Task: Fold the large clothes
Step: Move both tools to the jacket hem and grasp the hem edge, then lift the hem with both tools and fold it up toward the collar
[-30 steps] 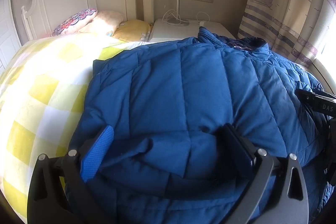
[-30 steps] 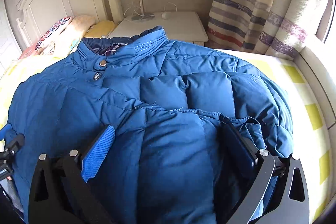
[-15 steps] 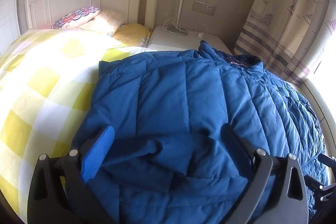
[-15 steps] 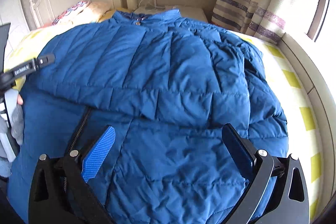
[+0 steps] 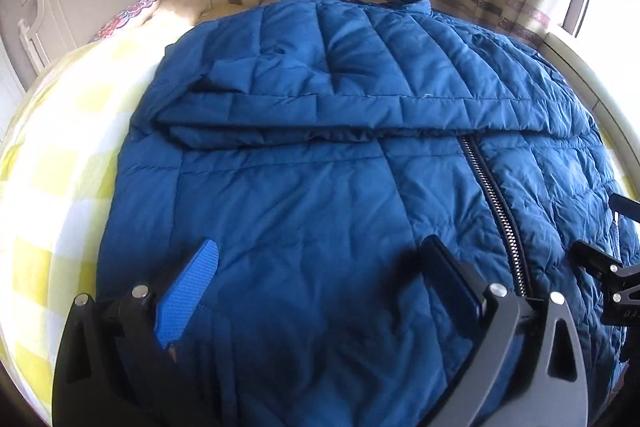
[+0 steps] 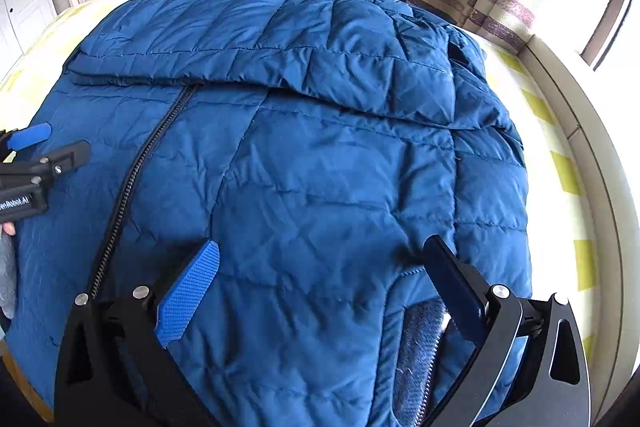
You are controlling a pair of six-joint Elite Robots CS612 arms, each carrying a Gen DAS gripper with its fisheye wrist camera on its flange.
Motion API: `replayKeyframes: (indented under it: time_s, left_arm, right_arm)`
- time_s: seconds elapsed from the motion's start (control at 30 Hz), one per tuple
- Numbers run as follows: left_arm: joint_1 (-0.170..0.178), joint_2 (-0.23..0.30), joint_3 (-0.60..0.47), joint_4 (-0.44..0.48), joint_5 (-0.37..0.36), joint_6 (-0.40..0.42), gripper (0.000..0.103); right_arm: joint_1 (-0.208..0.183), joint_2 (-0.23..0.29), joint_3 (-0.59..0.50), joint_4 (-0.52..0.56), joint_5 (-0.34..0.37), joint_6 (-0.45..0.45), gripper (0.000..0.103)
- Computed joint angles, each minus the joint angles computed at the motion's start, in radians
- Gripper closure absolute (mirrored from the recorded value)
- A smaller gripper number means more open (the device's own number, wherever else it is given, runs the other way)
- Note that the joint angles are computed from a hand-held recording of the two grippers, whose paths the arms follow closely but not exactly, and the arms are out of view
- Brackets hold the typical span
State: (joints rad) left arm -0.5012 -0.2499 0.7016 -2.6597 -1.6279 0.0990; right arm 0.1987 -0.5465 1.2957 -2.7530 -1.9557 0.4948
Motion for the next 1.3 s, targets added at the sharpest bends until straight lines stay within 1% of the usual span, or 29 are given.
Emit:
replayKeyframes:
  time_s: [0.07, 0.1, 0.13, 0.17, 0.2, 0.27, 0.3, 0.4, 0.43, 0.47, 0.5, 0.53, 0.57, 0.6, 0.67, 0.7, 0.8, 0.87, 0.9, 0.93, 0.97, 1.0, 1.07, 1.1, 1.17, 1.2, 1.23, 1.27, 1.3]
  left_arm:
    - [0.013, -0.03, 0.08, -0.069, 0.052, 0.0, 0.002]
    - [0.023, -0.036, 0.098, -0.06, 0.058, -0.008, 0.002]
    - [0.037, -0.04, 0.101, -0.035, 0.021, -0.033, 0.002]
    - [0.048, -0.043, 0.107, -0.038, 0.006, -0.055, 0.002]
    - [0.053, -0.047, 0.115, -0.043, 0.026, -0.068, 0.002]
    - [0.061, -0.064, 0.15, -0.081, 0.049, -0.08, 0.003]
    - [0.062, -0.082, 0.194, -0.14, 0.058, -0.075, 0.003]
    - [0.065, -0.147, 0.348, -0.295, -0.009, -0.039, 0.003]
    - [0.061, -0.168, 0.401, -0.333, -0.027, -0.012, 0.003]
    - [0.052, -0.184, 0.447, -0.368, -0.031, 0.029, 0.003]
    - [0.041, -0.195, 0.49, -0.406, -0.011, 0.077, 0.003]
    - [0.028, -0.202, 0.525, -0.431, 0.031, 0.116, 0.002]
    - [0.021, -0.198, 0.544, -0.466, 0.061, 0.125, 0.002]
    - [0.025, -0.193, 0.553, -0.506, 0.049, 0.1, 0.002]
    - [0.044, -0.195, 0.55, -0.477, -0.017, 0.048, 0.002]
    - [0.049, -0.204, 0.558, -0.465, -0.022, 0.042, 0.002]
    - [0.057, -0.23, 0.622, -0.55, -0.038, 0.059, 0.003]
    - [0.052, -0.236, 0.643, -0.552, 0.011, 0.091, 0.002]
    - [0.057, -0.23, 0.643, -0.55, 0.008, 0.092, 0.002]
    - [0.071, -0.222, 0.645, -0.574, -0.036, 0.079, 0.002]
    - [0.08, -0.217, 0.643, -0.588, -0.062, 0.073, 0.002]
    - [0.083, -0.219, 0.647, -0.589, -0.065, 0.078, 0.002]
    - [0.079, -0.236, 0.665, -0.583, -0.038, 0.071, 0.003]
    - [0.078, -0.246, 0.68, -0.6, -0.052, 0.058, 0.003]
    - [0.078, -0.264, 0.715, -0.652, -0.146, 0.053, 0.003]
    - [0.066, -0.271, 0.733, -0.679, -0.157, 0.078, 0.003]
    - [0.047, -0.274, 0.754, -0.714, -0.125, 0.121, 0.003]
    - [0.026, -0.272, 0.767, -0.74, -0.073, 0.173, 0.003]
    - [0.01, -0.266, 0.768, -0.737, -0.031, 0.216, 0.002]
  right_arm:
    - [0.006, -0.025, 0.07, -0.062, -0.033, 0.025, 0.005]
    - [0.005, -0.031, 0.098, -0.073, -0.026, 0.033, 0.005]
    - [0.0, -0.036, 0.129, -0.116, 0.007, 0.035, 0.005]
    - [-0.004, -0.042, 0.159, -0.175, 0.03, 0.044, 0.005]
    - [-0.004, -0.048, 0.177, -0.193, 0.032, 0.056, 0.005]
    - [0.012, -0.064, 0.186, -0.15, -0.019, 0.093, 0.005]
    - [0.025, -0.07, 0.194, -0.154, -0.045, 0.113, 0.005]
    - [0.065, -0.074, 0.238, -0.309, -0.076, 0.091, 0.005]
    - [0.08, -0.069, 0.241, -0.332, -0.096, 0.08, 0.005]
    - [0.092, -0.063, 0.237, -0.336, -0.099, 0.059, 0.005]
    - [0.101, -0.056, 0.228, -0.316, -0.087, 0.031, 0.005]
    - [0.111, -0.047, 0.217, -0.277, -0.097, 0.015, 0.005]
    - [0.118, -0.038, 0.213, -0.28, -0.128, 0.016, 0.005]
    - [0.119, -0.033, 0.222, -0.321, -0.133, 0.029, 0.005]
    - [0.117, -0.05, 0.243, -0.306, -0.108, 0.074, 0.005]
    - [0.118, -0.061, 0.25, -0.286, -0.112, 0.095, 0.005]
    - [0.141, -0.067, 0.279, -0.363, -0.177, 0.07, 0.005]
    - [0.144, -0.063, 0.302, -0.396, -0.15, 0.055, 0.005]
    - [0.139, -0.056, 0.321, -0.44, -0.123, 0.058, 0.005]
    - [0.137, -0.048, 0.342, -0.523, -0.109, 0.067, 0.005]
    - [0.137, -0.044, 0.354, -0.565, -0.111, 0.066, 0.005]
    - [0.139, -0.048, 0.36, -0.565, -0.115, 0.066, 0.005]
    - [0.147, -0.07, 0.362, -0.488, -0.132, 0.109, 0.005]
    - [0.154, -0.075, 0.36, -0.467, -0.159, 0.123, 0.005]
    - [0.172, -0.065, 0.351, -0.523, -0.206, 0.1, 0.005]
    - [0.176, -0.056, 0.343, -0.566, -0.199, 0.071, 0.005]
    - [0.18, -0.044, 0.329, -0.585, -0.192, 0.038, 0.005]
    - [0.184, -0.033, 0.309, -0.572, -0.19, 0.01, 0.005]
    - [0.184, -0.025, 0.289, -0.528, -0.182, -0.008, 0.005]
